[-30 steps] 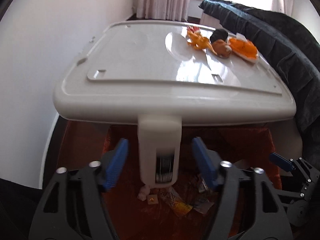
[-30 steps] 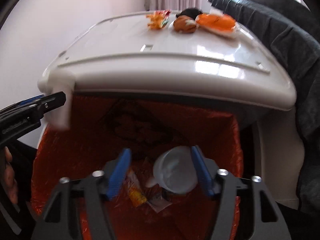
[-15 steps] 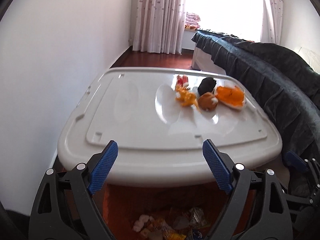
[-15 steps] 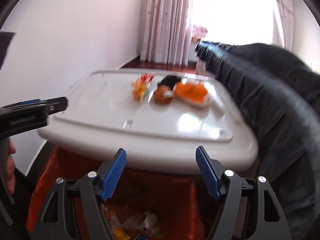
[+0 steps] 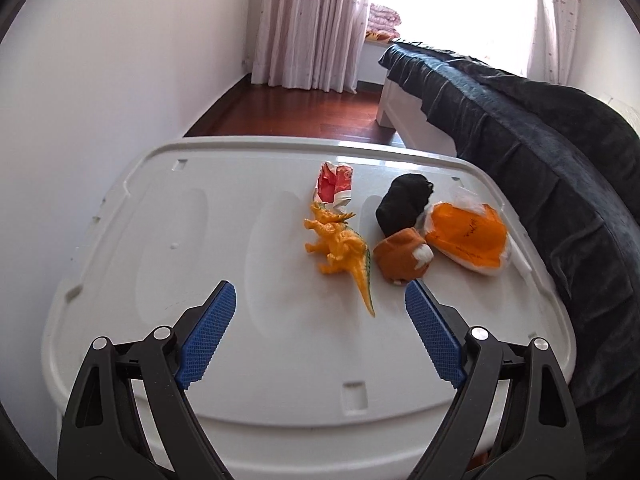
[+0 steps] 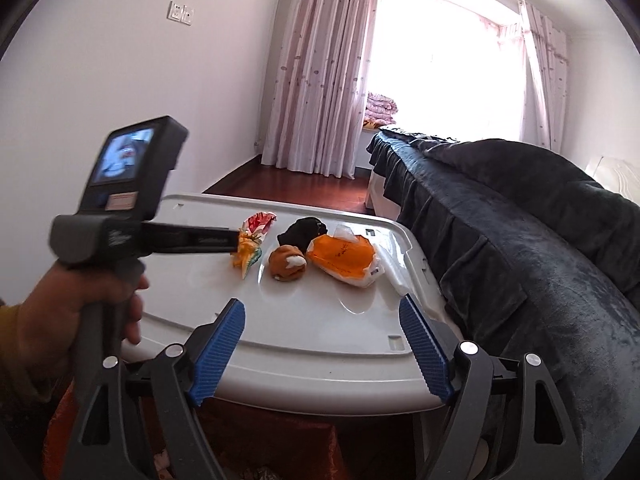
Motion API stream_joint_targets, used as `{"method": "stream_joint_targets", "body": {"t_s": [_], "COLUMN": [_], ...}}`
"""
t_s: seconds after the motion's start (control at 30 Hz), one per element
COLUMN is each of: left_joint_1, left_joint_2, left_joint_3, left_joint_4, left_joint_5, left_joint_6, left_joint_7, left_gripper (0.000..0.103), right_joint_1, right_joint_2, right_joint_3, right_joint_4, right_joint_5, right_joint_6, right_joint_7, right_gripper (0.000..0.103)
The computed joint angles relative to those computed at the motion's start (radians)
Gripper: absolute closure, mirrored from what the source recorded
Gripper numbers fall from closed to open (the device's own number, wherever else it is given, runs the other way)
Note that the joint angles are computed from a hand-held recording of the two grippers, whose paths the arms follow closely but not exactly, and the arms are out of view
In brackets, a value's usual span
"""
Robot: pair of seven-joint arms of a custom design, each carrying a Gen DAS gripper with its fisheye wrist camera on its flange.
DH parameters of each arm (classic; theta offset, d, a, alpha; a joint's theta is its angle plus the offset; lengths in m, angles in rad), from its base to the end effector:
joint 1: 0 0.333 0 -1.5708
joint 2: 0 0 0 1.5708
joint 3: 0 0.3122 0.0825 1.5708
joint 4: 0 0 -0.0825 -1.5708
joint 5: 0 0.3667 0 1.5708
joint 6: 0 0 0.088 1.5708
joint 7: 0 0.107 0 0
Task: Collect trash
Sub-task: 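Reach the left gripper to the orange dinosaur toy and grasp it, then grasp the orange knit ball with the right gripper while the left holds the dinosaur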
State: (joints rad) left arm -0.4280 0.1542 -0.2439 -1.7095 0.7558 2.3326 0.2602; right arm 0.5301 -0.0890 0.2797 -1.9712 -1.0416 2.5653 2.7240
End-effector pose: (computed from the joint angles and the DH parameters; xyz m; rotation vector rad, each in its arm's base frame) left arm 0.5075 -0.3764 0.5529 -1.9913 1.5487 -0.7568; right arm 0.3747 0.4208 0.5804 -1.8534 1.2600 -0.8810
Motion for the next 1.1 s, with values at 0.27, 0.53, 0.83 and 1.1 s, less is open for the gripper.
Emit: {"method": "stream_joint_targets", "body": {"t_s": [0.27, 0.53, 0.83, 1.1], "left_joint_1": [-0.011, -0.039, -0.063, -0.044], "left_joint_2": [0.163, 0.308, 0.379, 0.241], "left_joint_3": [0.043, 0.086, 0.114, 0.105], "left_joint_4": [0.178, 0.355, 0.449, 0.238], "left_joint_5": [-0.026, -0.087, -0.120, -0.097], "left_joint_6": [-0.054, -0.129, -0.179, -0.068], "left_joint_7": [0.049, 0.130, 0.219, 0.147], "left_gripper": [0.018, 0.020, 0.043, 0.044], "right_joint_1": [-0.007, -0.008, -0.020, -0.020], "right_joint_2": [0.003, 0.004, -0.001, 0.017], "right_joint_3": [-0.006, -0.011, -0.009, -0.013], "right_joint_4": [-0.012, -0.015, -0.018, -0.005], "right_joint_5": [0.023, 0.037, 0.044, 0.067], "right_joint_6": [0.037, 0.066, 0.084, 0.076], "right_joint_7": [-0.015, -0.034, -0.030, -0.041], "right_gripper": [0.024, 0.023, 0.023, 0.023]}}
